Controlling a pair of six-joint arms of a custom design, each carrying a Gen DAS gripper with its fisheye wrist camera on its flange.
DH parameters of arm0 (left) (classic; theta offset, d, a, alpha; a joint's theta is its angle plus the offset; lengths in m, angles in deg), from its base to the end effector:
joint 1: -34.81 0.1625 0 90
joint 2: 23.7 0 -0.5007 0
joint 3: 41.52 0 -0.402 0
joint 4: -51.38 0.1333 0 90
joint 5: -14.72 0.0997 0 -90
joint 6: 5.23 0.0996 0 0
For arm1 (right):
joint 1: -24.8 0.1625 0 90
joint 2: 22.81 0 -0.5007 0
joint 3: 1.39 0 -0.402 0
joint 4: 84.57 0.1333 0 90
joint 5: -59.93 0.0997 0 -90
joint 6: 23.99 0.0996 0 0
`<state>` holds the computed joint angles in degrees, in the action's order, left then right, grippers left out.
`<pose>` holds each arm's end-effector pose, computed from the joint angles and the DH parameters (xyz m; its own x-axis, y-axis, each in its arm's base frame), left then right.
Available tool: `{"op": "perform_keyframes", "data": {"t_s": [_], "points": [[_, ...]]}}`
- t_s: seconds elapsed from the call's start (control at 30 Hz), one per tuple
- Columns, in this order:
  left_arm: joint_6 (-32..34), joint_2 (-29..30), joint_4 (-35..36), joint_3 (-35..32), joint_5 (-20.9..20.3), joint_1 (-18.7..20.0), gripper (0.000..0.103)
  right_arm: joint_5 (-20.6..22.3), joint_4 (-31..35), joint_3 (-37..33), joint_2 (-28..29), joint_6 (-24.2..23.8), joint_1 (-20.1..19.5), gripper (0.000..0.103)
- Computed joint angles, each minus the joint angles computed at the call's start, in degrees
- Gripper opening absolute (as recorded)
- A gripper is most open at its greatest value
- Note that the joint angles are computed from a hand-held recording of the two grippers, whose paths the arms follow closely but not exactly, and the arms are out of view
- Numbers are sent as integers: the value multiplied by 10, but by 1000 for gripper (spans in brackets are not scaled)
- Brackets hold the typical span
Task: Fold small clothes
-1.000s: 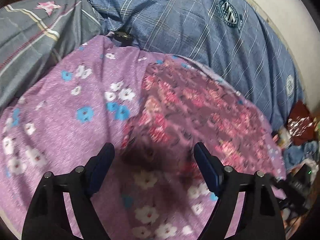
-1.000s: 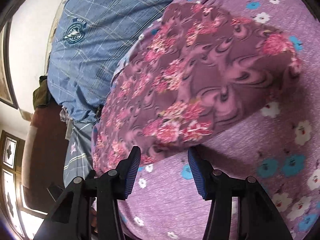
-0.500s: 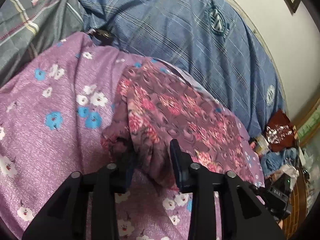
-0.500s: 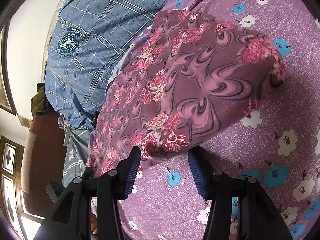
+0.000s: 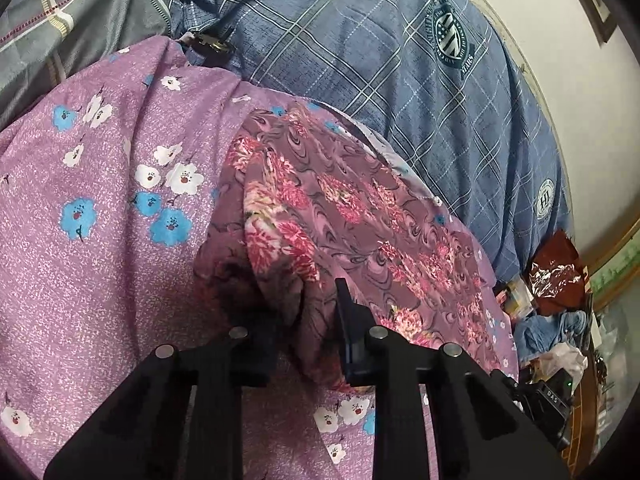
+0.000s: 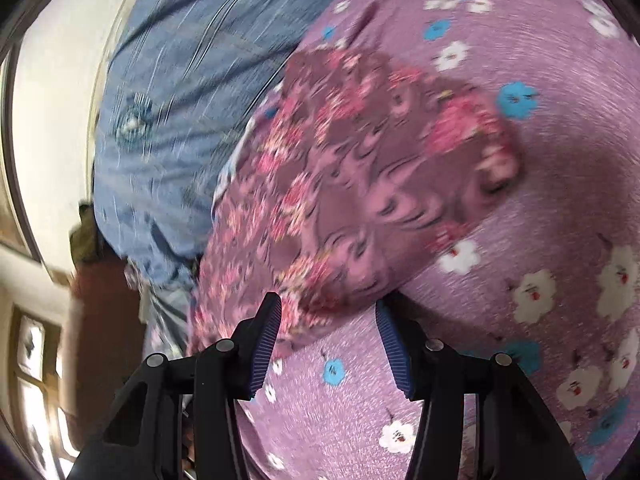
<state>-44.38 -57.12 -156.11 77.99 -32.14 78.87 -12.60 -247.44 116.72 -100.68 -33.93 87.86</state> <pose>-0.2683 -0.5399 0.0271 -0.9793 -0.1602 -0.1237 -0.0063 0.6350 -0.7725 -0.1025 -0.5618 0.3661 -0.9757 0.1539 -0.1560 0.2164 0.7892 -0.5748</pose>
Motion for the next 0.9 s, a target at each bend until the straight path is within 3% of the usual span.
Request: {"op": "perform_keyframes", "data": {"t_s": [0.03,0.1,0.2,0.23,0.27,0.37,0.43,0.53,0.57,0.63,0.73,0.9], "points": [[-7,-1,6,-1,1,1,24,15,-3,-1,1,17,-8,53],[-29,-2,10,-1,-9,6,40,38,-2,-5,3,40,-20,53],[-25,0,-6,-1,-18,8,43,73,-18,-6,11,81,-32,56],[-16,2,-12,-2,-17,8,37,81,-29,-7,16,92,-32,58],[-10,3,-14,-4,-15,7,23,83,-36,-8,20,98,-31,59],[3,6,-28,-6,-19,10,15,72,-66,-17,36,112,-17,58],[6,6,-35,-6,-25,12,13,66,-81,-25,48,124,-10,50],[17,7,-55,-2,-32,13,12,44,-83,-37,58,134,-5,14],[19,7,-59,-1,-33,13,11,40,-76,-42,61,135,-6,13],[28,6,-70,2,-38,11,10,40,-82,-38,59,124,-7,11],[50,7,-118,10,-51,8,10,-4,-134,-18,48,64,16,9],[64,1,-139,21,-54,-2,10,-27,-211,18,29,6,34,7]]}}
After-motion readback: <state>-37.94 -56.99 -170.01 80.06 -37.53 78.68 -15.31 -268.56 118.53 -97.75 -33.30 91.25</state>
